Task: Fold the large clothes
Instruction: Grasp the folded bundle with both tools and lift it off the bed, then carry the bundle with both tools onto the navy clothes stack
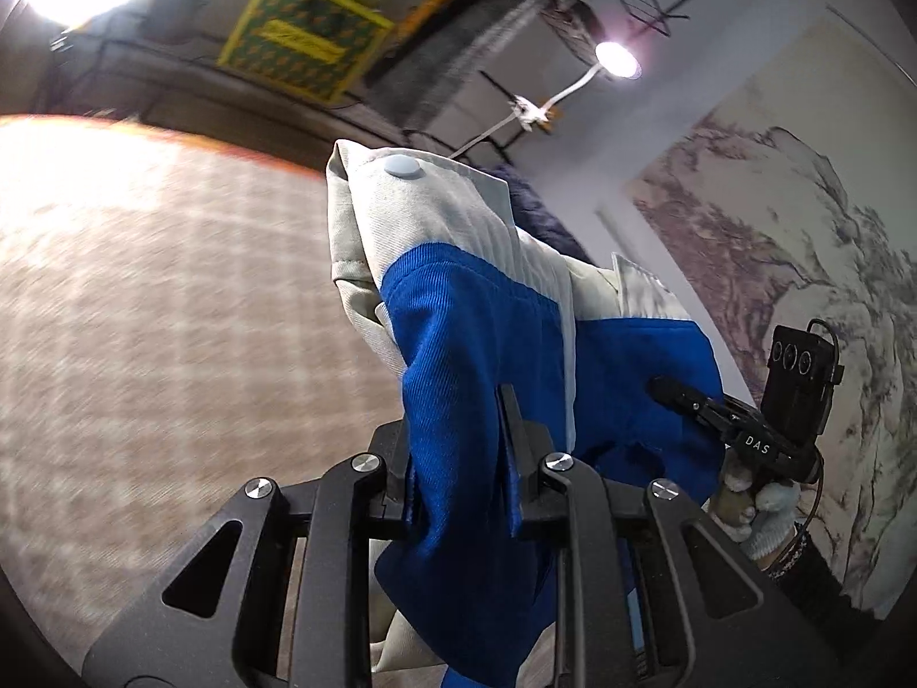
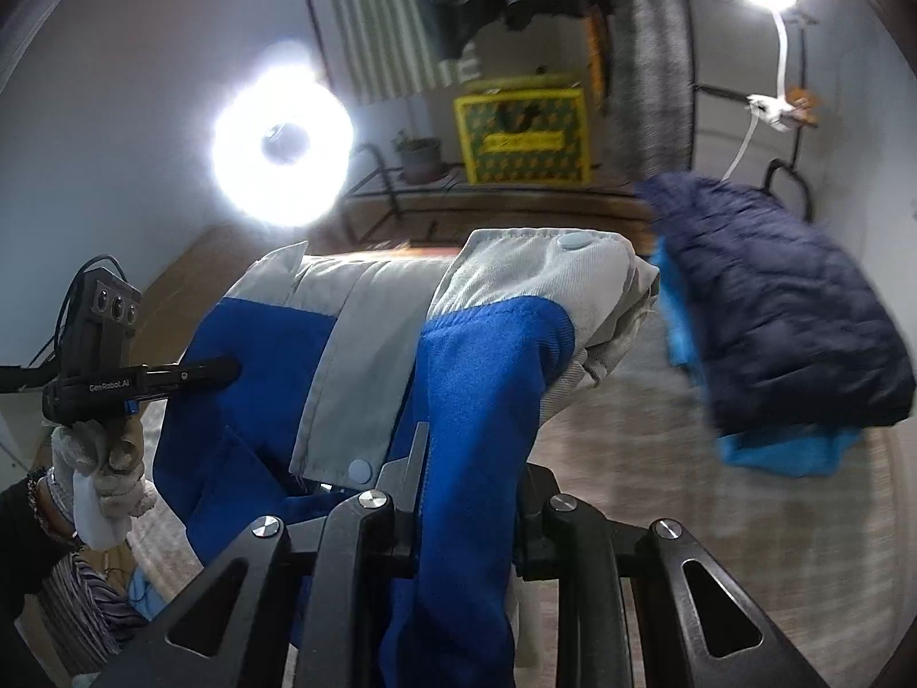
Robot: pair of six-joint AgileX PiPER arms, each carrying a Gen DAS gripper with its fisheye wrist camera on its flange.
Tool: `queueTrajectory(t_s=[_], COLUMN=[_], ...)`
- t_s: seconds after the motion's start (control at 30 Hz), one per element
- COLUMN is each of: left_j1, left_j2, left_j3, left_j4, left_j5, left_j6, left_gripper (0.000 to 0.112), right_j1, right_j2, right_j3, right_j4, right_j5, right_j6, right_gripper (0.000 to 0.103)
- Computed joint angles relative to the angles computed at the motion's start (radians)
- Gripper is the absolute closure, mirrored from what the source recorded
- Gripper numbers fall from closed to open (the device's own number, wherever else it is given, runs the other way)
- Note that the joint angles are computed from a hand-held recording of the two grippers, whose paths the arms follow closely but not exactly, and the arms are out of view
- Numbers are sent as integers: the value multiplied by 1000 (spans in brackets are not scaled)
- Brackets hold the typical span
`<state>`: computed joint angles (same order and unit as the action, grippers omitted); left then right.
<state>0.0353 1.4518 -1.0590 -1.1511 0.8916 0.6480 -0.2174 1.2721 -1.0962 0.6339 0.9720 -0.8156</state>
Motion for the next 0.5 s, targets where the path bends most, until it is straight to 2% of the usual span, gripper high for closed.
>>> queueTrajectory(t_s=[0.1, 0.27, 0.37, 0.5], left_j1=[-110, -269, -331, -404], left_j2=[74, 244, 374, 588], left_j3=[-133, -421, -631, -1005], left_j4=[19, 112, 174, 320], left_j5=[-60, -138, -148, -123], left_j6=[-74, -221, -318, -493], left_gripper=[92, 92, 92, 92], right_j1=[-122, -232, -290, -338], right_j2=[32, 133, 241, 400], right_j3=[-105, -320, -497, -764], right_j4=[20, 12, 26, 19], right_j5=[84, 152, 196, 245], right_j6=[-51, -69, -58, -27], right_gripper=[83, 83, 84, 84])
